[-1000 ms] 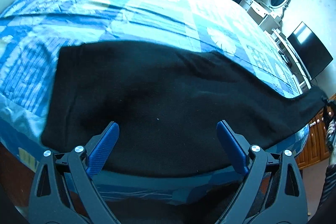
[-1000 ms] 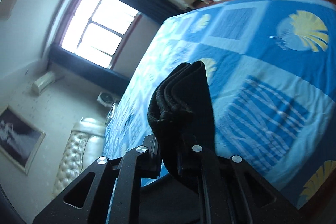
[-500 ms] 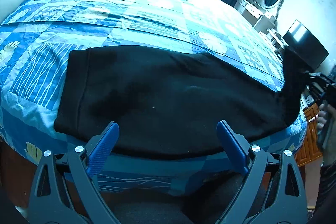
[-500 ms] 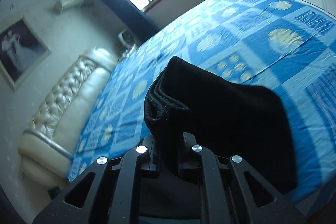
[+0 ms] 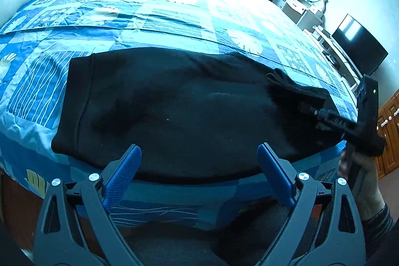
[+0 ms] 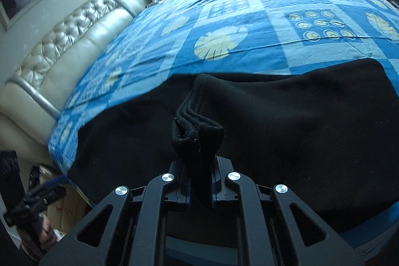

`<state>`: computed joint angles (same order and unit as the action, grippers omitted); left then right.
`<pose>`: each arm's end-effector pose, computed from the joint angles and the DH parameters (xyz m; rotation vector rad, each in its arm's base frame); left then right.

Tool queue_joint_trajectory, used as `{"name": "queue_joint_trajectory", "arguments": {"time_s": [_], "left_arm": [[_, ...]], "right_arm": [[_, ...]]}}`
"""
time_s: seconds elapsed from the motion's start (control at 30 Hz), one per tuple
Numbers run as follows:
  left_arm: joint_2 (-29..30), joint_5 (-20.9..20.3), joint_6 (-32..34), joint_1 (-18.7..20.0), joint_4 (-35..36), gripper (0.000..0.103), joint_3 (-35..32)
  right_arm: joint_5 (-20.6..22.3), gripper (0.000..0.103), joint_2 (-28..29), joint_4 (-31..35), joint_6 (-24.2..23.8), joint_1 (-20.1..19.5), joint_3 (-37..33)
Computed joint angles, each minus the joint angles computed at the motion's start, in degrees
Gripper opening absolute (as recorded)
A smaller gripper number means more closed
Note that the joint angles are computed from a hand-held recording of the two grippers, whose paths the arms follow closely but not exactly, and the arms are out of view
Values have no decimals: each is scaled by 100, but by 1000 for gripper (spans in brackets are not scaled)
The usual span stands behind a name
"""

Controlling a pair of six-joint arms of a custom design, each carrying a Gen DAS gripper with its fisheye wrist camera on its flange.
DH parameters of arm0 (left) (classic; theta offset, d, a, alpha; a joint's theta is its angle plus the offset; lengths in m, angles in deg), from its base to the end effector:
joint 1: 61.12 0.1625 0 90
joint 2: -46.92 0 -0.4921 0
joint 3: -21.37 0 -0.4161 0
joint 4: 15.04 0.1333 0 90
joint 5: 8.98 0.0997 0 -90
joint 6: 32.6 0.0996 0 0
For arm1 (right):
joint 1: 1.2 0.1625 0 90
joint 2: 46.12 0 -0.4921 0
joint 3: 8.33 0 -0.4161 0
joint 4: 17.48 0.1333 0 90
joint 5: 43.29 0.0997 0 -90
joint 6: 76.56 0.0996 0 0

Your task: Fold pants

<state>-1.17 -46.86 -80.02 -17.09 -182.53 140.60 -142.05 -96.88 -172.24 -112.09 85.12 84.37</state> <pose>-0.2619 -0.5479 0.0852 -0.0964 2.4228 -0.9548 0.0697 -0.7569 0.2135 0.7342 -2.7324 0.4651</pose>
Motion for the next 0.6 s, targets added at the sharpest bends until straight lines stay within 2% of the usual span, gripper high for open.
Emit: {"name": "queue_joint_trajectory", "arguments": {"time_s": [0.27, 0.33, 0.6], "left_arm": [[33, -34, 35, 22, 44, 94, -27], [42, -45, 46, 31, 69, 94, -42], [62, -74, 40, 38, 77, 94, -45]], "right_arm": [[-572, 12, 68, -543, -754, 157, 328], [-655, 15, 78, -629, -884, 190, 386], [-902, 23, 111, -876, -1166, 266, 594]]}}
